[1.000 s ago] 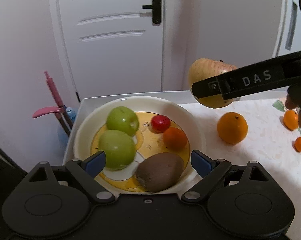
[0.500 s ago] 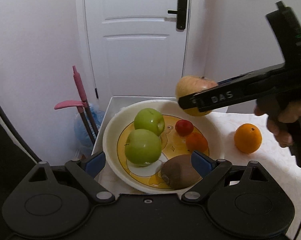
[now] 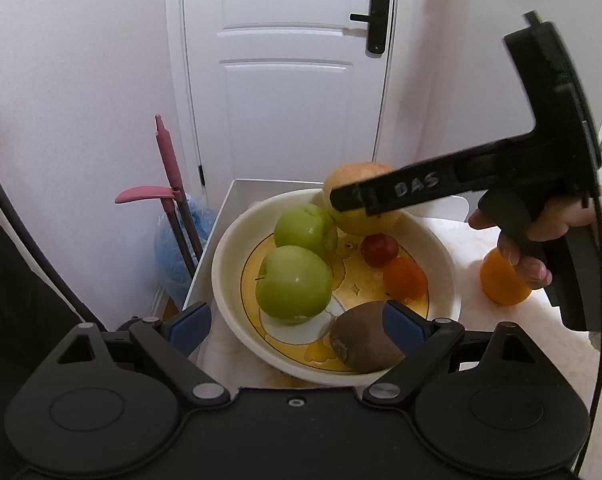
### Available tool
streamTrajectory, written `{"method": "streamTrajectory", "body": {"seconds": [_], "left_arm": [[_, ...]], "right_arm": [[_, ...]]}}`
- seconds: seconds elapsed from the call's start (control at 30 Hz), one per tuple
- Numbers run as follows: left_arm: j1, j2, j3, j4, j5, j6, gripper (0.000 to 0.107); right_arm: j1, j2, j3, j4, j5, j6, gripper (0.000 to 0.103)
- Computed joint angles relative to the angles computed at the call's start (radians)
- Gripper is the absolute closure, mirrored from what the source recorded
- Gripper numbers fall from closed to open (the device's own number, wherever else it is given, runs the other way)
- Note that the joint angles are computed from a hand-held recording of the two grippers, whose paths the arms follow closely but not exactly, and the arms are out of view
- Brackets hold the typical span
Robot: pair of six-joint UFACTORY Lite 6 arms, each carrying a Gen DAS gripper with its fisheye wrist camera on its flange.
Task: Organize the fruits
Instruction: 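Release the kiwi in the bowl with the left tool while the right tool releases the apple, then move both tools over the red fruit and tangerine on the table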
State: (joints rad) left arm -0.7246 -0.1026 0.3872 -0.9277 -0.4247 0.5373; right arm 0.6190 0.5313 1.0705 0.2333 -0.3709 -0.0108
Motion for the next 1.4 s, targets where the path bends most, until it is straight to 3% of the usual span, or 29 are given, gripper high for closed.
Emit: {"method": "streamTrajectory", "body": {"seconds": [0.33,0.77,0.9,1.07,1.4], "left_arm": [[-0.003,-0.021,-0.001,-0.024,0.022,0.04,0.012],[-0.099,-0.197,-0.012,-0.414,0.002,0.424,0.012],[-0.166,-0.239,-0.004,-0.543,-0.04,0.535,0.012],[-0.249,-0.284,-0.002,-0.63,-0.08,0.6,0.012],[-0.57,-0.204,0.087,-0.798,-0.308,0.567,0.012]], "right_arm": [[0.052,-0.13,-0.123,0.242,-0.002,-0.179,0.0],[0.229,-0.512,-0.356,0.982,-0.078,-0.733,0.0],[0.327,-0.682,-0.455,1.253,-0.185,-0.912,0.0],[0.507,-0.873,-0.572,1.54,-0.401,-1.041,0.0],[0.892,-1.346,-0.817,1.872,-0.844,-1.151,0.0]]}}
